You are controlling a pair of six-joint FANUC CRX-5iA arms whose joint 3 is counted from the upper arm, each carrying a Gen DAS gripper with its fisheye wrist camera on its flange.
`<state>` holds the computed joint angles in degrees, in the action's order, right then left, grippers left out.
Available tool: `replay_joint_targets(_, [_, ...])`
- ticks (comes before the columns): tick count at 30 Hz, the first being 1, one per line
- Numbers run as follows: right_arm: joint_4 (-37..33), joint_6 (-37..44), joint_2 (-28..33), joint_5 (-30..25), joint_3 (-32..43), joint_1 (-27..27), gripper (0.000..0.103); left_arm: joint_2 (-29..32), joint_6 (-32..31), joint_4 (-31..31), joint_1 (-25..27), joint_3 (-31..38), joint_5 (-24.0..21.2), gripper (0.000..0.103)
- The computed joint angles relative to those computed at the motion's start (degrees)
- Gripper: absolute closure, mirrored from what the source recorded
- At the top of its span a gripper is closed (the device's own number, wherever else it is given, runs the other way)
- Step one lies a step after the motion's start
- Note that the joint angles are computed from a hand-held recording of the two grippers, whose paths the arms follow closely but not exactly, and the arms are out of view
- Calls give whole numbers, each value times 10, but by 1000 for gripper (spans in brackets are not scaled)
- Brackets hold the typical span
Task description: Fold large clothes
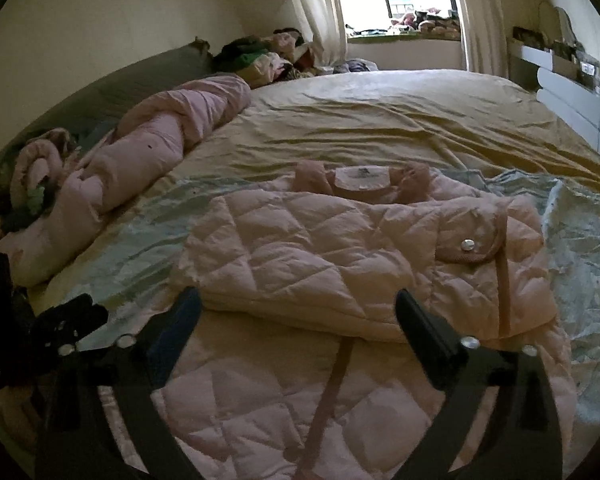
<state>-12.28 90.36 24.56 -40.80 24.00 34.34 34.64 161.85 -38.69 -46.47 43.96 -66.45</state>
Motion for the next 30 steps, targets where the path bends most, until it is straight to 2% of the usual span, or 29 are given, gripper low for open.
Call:
replay_joint_targets(12, [-19,28,-48,19,-40,12,5,-45,49,-27,-25,-47,-4,10])
replay_joint_targets(30, [-14,39,-107,34,-104,25,5,-57,52,-56,-73,-42,-54,9])
